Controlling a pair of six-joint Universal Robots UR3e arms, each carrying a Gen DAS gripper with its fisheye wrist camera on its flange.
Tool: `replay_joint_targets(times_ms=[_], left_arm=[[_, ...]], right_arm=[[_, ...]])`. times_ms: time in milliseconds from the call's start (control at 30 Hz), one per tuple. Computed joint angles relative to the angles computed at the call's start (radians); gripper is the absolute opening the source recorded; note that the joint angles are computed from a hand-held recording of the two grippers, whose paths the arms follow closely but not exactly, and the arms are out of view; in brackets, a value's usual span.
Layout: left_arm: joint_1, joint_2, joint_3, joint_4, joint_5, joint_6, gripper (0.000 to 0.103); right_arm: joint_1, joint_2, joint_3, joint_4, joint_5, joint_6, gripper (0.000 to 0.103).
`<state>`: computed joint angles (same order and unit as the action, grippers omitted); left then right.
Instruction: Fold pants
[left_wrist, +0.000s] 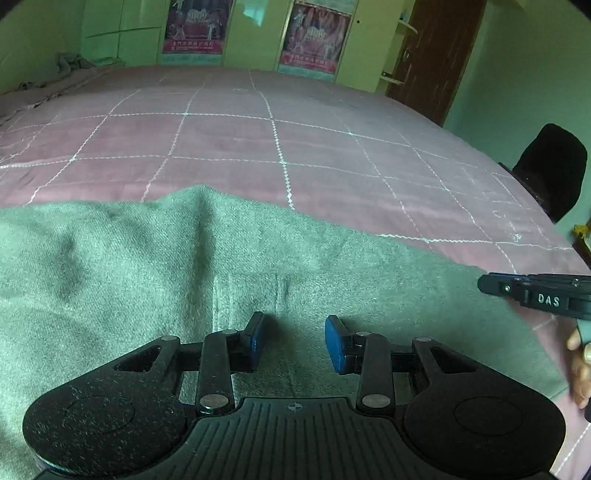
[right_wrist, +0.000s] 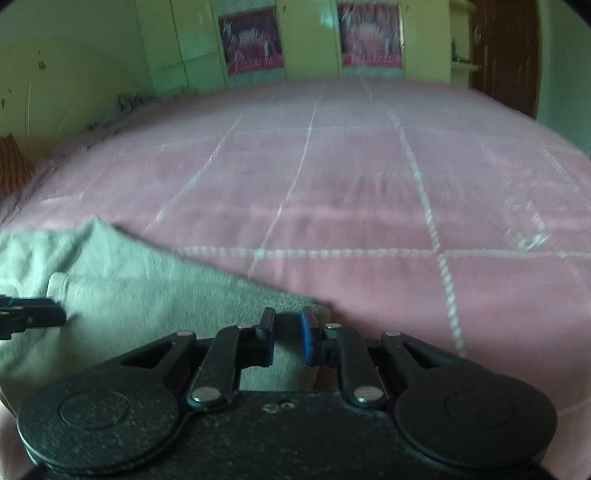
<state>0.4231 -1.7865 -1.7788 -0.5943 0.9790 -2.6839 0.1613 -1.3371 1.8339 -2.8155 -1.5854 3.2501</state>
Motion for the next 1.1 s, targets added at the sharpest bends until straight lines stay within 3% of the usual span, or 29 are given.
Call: replay_joint_targets(times_ms=[67,167,267,333,433,500,567,700,800,833,900,967,1100], left_arm=[[0.038,0.073,-0.049,-0.044,-0.03,0.042,0.036],[0.123,0.224,-0.22,-0.062,-0.053,0.186,0.036],[0.225,0.384,-0.378,-0.085,-0.067,0.291,0.051],[0.283,0.437,-0.424,-0.107,-0.111,0.291,0.052],[0.293,0.45,-0.449,-0.041,-0.132,0.218,0.052],[0.252,0.409,-0.421,-0.045,-0.069,0.204,0.052],[0.246,0.382,-0.411,-0.038,-0.066,0.206,0.053],[0.436,0.512,-0.45,-0.123,-0.236,0.229,0.053],[0.645,0.547,-0.432,-0.265,-0.35,0.278,0.056],[0.698,0.524,-0.412,-0.275,-0.356,0.267,0.061],[0.776,0.447,-0.394,-0.166,-0.338,0.177,0.078],[0.815,0.323,-0.336,-0.064,-0.301,0.059,0.079],[0.831,0.025,-0.101,-0.139,-0.334,-0.083,0.079]], right_arm=[[0.012,-0.027,0.005,0.03,-0.012,-0.028,0.018],[0.008,-0.154,0.099,0.063,0.027,-0.024,0.028],[0.057,-0.295,0.226,0.103,-0.011,-0.021,0.03],[0.079,-0.396,0.327,0.107,-0.014,0.003,0.029],[0.129,-0.48,0.409,0.054,-0.065,0.043,0.028],[0.125,-0.508,0.437,-0.013,-0.061,0.071,0.028],[0.137,-0.494,0.432,-0.016,-0.069,0.079,0.029],[0.117,-0.475,0.393,0.059,-0.04,0.079,0.03],[0.066,-0.572,0.459,0.001,-0.007,0.078,0.034],[0.051,-0.6,0.479,-0.006,-0.008,0.068,0.04],[0.0,-0.669,0.529,-0.008,0.006,0.05,0.044],[-0.073,-0.738,0.562,0.036,0.029,0.036,0.044],[-0.193,-0.838,0.601,0.117,0.059,0.02,0.044]])
